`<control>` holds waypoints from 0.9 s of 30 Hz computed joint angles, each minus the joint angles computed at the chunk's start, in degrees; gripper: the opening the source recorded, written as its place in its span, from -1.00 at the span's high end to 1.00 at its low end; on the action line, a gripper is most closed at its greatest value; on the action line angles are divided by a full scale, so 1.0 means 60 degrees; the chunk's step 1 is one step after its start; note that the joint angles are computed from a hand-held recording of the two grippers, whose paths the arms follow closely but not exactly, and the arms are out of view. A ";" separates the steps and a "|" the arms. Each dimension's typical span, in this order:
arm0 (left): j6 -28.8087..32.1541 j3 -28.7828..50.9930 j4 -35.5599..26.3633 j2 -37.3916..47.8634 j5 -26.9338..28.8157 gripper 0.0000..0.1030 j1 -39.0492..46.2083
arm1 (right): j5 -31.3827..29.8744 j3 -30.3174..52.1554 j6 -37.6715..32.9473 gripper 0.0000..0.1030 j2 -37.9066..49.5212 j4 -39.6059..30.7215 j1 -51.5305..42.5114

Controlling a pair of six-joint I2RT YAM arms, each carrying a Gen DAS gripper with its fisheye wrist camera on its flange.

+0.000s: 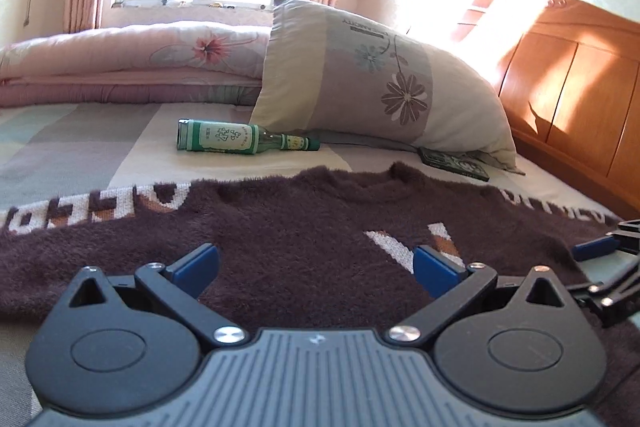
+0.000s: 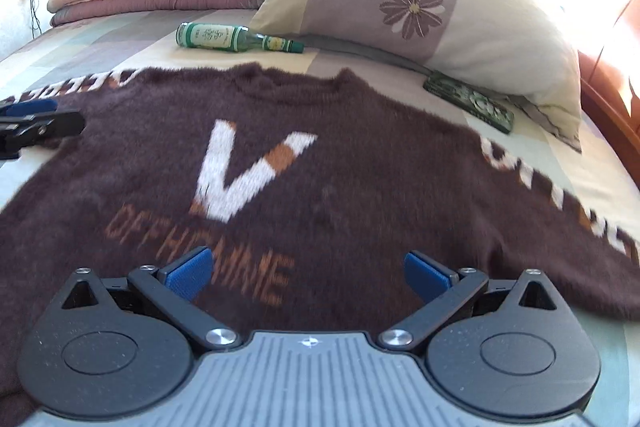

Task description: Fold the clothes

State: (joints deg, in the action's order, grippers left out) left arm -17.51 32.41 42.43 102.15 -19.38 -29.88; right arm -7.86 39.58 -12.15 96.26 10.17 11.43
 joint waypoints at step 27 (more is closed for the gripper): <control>0.0274 0.0620 -0.0794 0.0695 0.0420 -0.99 -0.0616 | 0.0677 -0.2924 0.1638 -1.00 -0.0923 0.1936 -0.0110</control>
State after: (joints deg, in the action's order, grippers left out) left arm -15.87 36.13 37.67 106.32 -16.86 -33.57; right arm -3.79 22.03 -2.32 90.72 21.78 10.77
